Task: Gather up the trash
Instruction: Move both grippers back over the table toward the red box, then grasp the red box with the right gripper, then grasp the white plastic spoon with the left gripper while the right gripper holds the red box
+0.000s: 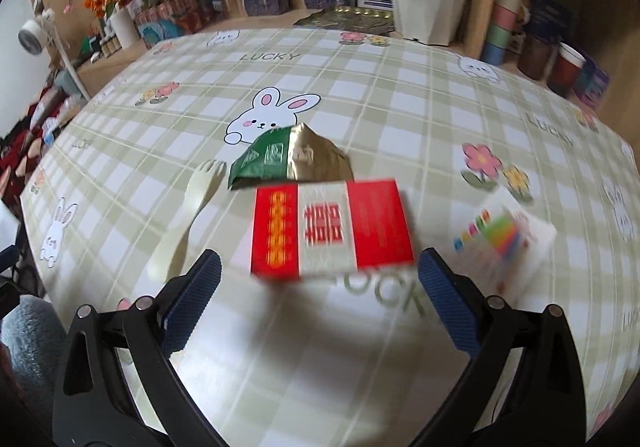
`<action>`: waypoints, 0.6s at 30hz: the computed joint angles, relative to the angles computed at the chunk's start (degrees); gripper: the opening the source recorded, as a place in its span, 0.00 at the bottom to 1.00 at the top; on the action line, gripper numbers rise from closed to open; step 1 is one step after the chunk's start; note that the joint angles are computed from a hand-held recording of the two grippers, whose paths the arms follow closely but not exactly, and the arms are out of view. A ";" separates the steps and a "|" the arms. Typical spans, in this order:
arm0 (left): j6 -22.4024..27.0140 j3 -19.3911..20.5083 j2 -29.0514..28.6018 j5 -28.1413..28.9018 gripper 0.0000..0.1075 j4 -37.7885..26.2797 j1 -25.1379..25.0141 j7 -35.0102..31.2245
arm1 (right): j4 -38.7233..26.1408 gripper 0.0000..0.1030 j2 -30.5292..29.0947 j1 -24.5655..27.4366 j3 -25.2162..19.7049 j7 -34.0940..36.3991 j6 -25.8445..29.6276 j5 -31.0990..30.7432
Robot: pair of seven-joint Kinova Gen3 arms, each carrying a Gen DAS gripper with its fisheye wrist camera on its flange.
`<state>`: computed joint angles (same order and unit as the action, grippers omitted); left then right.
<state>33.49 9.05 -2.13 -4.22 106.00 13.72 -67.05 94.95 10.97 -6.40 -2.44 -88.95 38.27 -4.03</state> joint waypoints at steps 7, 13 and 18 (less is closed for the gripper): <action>-0.42 -0.13 2.34 0.31 0.90 -1.13 0.53 -0.66 | -5.11 0.94 5.16 0.46 0.08 -0.86 3.93 0.47; -0.34 -0.16 4.81 3.35 0.90 -3.08 1.13 -4.83 | -2.41 0.84 3.12 1.27 -0.88 3.43 1.55 -1.41; 0.90 0.55 8.99 7.13 0.70 -7.61 1.76 -10.01 | 2.93 0.84 -1.76 2.75 -1.41 6.49 -3.68 -5.88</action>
<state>34.39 9.60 6.86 2.91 98.39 15.47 -77.06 97.88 9.21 -3.66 -3.85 -82.46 34.59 -9.91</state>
